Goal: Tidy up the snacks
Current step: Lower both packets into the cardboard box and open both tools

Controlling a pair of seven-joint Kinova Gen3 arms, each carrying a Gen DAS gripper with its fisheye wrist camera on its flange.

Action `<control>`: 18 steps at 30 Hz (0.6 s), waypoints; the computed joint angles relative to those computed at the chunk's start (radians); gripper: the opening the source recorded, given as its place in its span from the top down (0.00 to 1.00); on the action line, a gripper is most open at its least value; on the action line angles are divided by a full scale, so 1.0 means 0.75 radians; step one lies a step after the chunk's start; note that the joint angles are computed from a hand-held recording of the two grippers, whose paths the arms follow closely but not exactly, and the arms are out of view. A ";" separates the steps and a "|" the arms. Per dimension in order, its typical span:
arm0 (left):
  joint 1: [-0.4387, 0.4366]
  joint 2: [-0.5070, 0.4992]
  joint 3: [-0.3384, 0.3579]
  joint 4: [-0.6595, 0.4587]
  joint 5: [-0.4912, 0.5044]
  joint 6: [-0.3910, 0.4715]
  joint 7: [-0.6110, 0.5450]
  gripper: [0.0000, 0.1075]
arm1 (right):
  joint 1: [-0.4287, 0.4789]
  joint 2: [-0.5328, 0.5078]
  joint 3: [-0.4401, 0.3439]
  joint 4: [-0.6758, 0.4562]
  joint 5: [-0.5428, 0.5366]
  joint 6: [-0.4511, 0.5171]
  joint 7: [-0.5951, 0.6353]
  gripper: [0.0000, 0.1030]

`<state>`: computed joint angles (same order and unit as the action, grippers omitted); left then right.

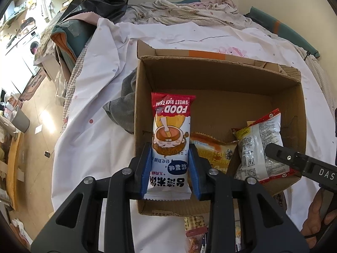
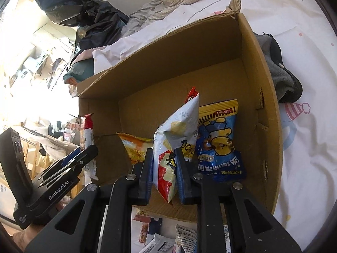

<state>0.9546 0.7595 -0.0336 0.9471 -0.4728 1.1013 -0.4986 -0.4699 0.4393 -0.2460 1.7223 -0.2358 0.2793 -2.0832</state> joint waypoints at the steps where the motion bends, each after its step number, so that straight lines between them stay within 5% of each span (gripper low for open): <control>1: -0.005 -0.001 0.006 0.001 0.007 -0.002 -0.005 0.66 | -0.011 0.001 0.013 -0.005 0.006 0.010 -0.008 0.78; 2: -0.011 -0.001 0.012 0.001 0.016 -0.003 -0.008 0.62 | -0.043 -0.001 0.050 -0.009 0.022 0.022 -0.036 0.76; 4: -0.015 -0.008 0.016 0.015 0.031 -0.017 0.000 0.53 | -0.117 -0.008 0.134 -0.016 0.068 0.041 -0.109 0.52; 9: 0.020 -0.005 -0.004 0.006 -0.006 -0.009 0.004 0.25 | -0.210 -0.040 0.228 0.012 0.172 0.003 -0.231 0.38; 12: 0.033 -0.013 -0.012 0.022 -0.030 -0.027 0.017 0.23 | -0.288 -0.062 0.309 0.033 0.261 -0.027 -0.337 0.29; 18: 0.013 -0.039 -0.004 0.071 -0.017 -0.072 0.056 0.23 | -0.256 -0.069 0.271 0.027 0.316 -0.024 -0.374 0.28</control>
